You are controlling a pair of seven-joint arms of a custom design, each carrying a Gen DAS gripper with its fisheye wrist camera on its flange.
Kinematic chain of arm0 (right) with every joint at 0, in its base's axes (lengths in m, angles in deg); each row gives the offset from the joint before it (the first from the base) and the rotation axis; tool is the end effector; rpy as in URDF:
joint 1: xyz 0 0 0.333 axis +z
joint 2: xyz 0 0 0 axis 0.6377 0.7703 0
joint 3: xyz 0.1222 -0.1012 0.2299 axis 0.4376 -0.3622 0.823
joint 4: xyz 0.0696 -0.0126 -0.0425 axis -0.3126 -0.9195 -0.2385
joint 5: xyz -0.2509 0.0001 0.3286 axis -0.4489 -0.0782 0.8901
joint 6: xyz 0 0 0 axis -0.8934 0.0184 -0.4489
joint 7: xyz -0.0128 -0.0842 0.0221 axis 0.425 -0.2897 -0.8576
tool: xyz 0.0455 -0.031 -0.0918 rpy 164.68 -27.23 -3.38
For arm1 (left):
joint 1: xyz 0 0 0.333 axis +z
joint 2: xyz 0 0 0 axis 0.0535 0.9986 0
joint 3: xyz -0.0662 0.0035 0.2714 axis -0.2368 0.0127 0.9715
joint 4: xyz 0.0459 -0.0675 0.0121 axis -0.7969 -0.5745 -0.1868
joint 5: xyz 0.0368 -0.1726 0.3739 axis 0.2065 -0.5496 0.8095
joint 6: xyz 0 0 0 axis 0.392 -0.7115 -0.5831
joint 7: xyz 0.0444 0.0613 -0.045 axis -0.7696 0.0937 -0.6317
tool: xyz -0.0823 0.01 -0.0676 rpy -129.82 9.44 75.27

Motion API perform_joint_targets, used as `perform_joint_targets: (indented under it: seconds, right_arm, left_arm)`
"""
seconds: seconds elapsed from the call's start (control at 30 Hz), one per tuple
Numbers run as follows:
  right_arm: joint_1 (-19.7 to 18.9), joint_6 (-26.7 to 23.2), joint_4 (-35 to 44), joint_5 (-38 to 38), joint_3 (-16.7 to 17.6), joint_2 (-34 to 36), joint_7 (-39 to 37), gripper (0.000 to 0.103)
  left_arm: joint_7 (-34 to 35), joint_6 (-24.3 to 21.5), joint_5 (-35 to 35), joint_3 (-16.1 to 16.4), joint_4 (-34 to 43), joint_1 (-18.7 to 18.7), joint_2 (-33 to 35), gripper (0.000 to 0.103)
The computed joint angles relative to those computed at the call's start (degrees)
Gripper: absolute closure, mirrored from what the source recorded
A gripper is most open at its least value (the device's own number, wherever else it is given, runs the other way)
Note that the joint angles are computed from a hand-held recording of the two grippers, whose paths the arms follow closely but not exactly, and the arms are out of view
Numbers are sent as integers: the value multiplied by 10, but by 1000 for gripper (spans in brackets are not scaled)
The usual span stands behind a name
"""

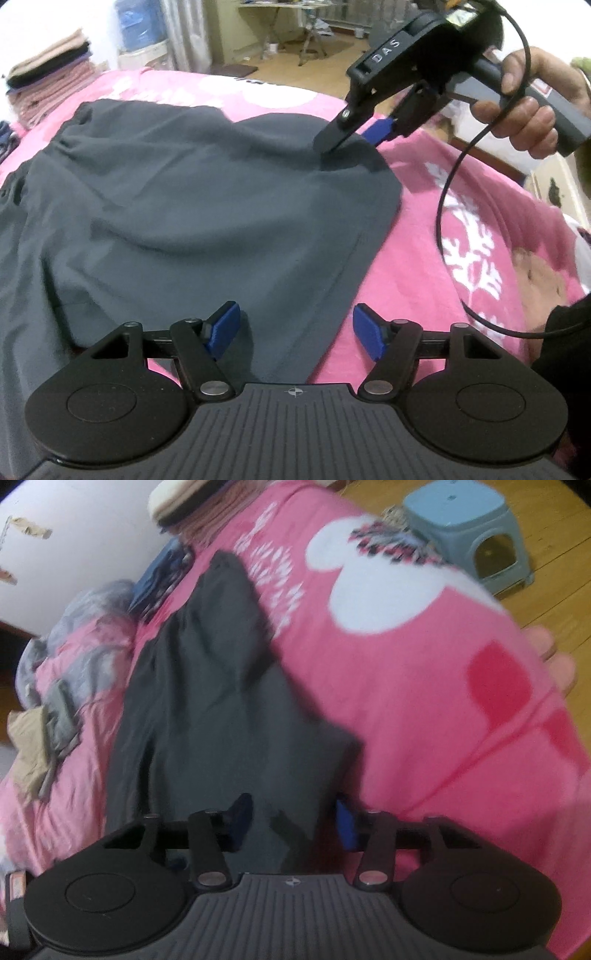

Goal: Fold clothes

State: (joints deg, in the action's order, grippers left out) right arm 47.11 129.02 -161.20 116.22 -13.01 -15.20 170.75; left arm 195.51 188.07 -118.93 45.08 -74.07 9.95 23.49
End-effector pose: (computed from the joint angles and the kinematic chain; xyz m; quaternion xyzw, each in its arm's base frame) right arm 0.6413 0.1974 0.3423 -0.5842 0.7270 0.1134 0.3425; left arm 0.6168 0.0072 0.3401 -0.3578 0.8879 -0.2678 0.1090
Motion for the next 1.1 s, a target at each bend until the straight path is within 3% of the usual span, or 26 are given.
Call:
perform_joint_targets:
  seconds: [0.13,0.2,0.23,0.33,0.4,0.5,0.6,0.73,0.83,0.9,0.97,1.1]
  right_arm:
    - [-5,-34,16,9,7,3,-33,87]
    - [0,-44,29,-2,3,7,-33,89]
    - [5,-46,35,-16,-2,9,-23,89]
    - [0,-44,32,-8,0,3,-29,89]
    - [-4,-42,27,13,4,-2,-45,89]
    - [-5,-49,37,28,4,2,-63,94]
    - [1,-65,83,8,1,27,-68,95]
    - [0,-88,207,-8,12,108,-71,95]
    - [5,-96,319,-28,18,192,-13,90]
    - [4,-98,403,-55,31,256,44,78]
    - [6,-89,437,-66,36,284,64,64]
    - [-18,10,356,-42,68,238,20,55]
  left_arm:
    - [24,3,11,-3,-13,-4,-2,36]
    - [27,13,14,-3,-18,-6,0,49]
    - [24,15,15,-2,-18,-7,2,49]
    - [9,4,4,-1,-8,-2,8,63]
    - [-6,1,2,1,0,1,12,84]
    - [-45,-34,-6,5,27,12,22,97]
    - [-107,-114,-34,12,81,36,46,99]
    - [-264,-200,-90,20,180,77,114,99]
    - [-386,-200,-121,17,242,103,168,100]
    - [-448,-186,-129,11,274,117,201,98]
    - [-502,-172,-139,3,289,131,223,97]
    - [-503,-163,-151,-21,277,156,222,89]
